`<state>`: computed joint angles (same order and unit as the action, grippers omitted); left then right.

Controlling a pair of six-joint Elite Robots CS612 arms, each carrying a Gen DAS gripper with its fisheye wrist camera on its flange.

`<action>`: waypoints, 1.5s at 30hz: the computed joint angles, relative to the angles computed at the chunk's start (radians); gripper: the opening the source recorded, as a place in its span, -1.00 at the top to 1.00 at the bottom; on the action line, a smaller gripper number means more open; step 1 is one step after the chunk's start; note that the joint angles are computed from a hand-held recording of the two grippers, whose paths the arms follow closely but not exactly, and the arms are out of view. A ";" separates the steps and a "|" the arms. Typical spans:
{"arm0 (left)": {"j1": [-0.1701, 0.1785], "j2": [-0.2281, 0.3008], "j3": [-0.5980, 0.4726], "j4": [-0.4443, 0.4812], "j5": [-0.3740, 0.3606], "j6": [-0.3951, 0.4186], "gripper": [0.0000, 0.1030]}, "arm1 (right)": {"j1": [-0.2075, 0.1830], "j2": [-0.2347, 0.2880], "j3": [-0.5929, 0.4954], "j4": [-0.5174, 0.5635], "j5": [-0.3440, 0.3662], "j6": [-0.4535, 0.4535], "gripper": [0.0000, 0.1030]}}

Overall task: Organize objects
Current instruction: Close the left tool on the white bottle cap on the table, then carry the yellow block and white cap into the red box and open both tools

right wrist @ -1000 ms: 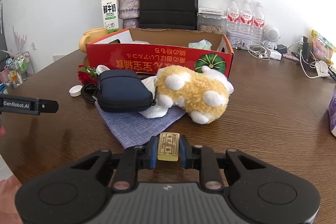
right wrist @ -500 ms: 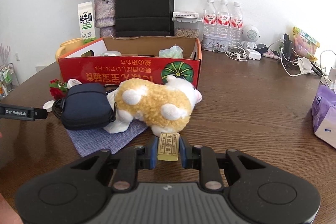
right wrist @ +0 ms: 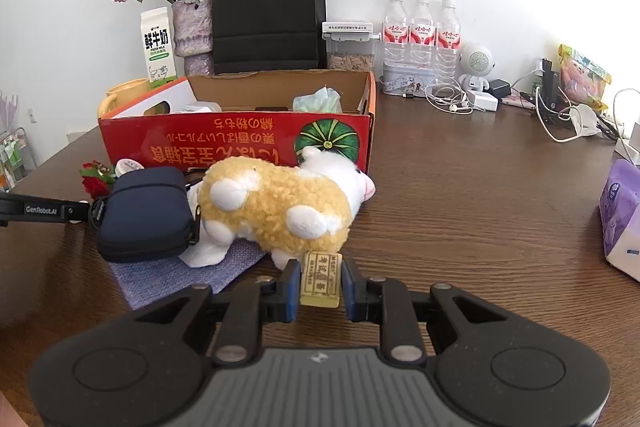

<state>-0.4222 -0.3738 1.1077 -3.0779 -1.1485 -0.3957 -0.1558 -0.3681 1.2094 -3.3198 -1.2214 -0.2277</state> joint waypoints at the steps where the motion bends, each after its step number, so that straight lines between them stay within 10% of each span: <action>1: -0.001 -0.001 0.001 0.002 0.002 -0.001 0.42 | -0.001 0.000 0.000 -0.001 0.003 0.000 0.60; 27: -0.042 -0.077 0.131 -0.214 0.067 0.064 0.42 | -0.013 -0.039 0.070 -0.131 0.068 0.006 0.60; 45: -0.047 -0.028 -0.009 -0.230 0.031 0.137 0.42 | 0.013 -0.002 -0.059 -0.126 0.138 -0.020 0.60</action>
<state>-0.4697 -0.4017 1.0989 -3.3075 -1.1174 -0.2586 -0.1427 -0.3697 1.1501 -3.4458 -1.0836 -0.2478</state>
